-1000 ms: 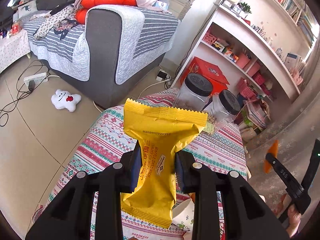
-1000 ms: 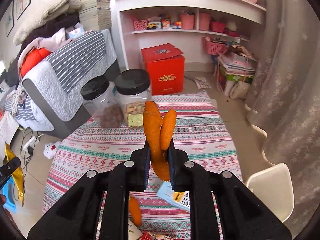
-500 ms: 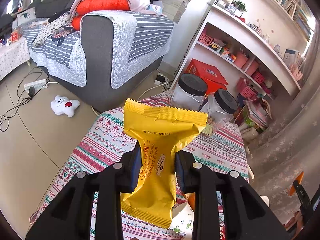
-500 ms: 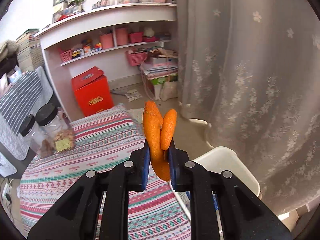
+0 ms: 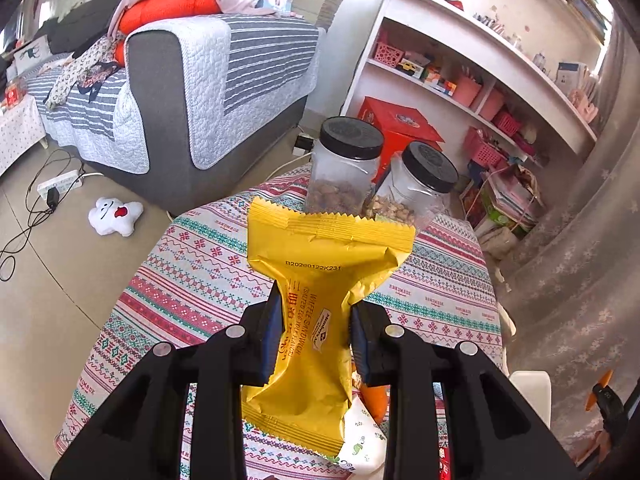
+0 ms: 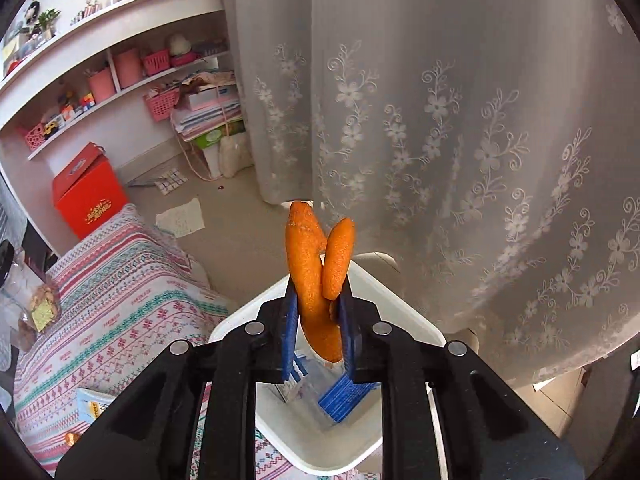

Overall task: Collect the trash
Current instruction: 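Drop the orange peel into the bin with the right tool while the left tool drops the wrapper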

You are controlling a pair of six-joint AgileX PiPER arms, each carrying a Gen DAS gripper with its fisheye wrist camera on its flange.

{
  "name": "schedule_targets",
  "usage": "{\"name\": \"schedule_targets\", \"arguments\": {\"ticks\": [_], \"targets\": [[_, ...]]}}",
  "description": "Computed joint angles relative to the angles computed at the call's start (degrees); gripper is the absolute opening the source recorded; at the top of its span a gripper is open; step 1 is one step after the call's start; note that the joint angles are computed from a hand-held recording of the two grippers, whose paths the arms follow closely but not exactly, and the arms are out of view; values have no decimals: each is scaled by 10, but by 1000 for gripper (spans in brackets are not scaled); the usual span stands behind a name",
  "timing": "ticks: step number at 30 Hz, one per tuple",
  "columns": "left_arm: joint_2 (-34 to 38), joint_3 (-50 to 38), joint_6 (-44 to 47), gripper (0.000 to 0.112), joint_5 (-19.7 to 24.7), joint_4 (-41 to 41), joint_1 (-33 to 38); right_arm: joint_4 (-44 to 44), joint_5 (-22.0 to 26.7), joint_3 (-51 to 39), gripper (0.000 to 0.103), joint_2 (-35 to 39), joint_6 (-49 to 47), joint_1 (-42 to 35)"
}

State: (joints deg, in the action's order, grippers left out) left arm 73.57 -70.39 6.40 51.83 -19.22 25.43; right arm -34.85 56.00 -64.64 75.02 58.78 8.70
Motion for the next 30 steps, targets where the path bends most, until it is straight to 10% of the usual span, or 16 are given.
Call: {"name": "schedule_targets", "arguments": {"ticks": [9, 30], "targets": [[-44, 30, -176, 30, -49, 178, -234, -13, -15, 16, 95, -45, 29, -63], [229, -272, -498, 40, -11, 289, -690, 194, -81, 5, 96, -78, -147, -318]]}}
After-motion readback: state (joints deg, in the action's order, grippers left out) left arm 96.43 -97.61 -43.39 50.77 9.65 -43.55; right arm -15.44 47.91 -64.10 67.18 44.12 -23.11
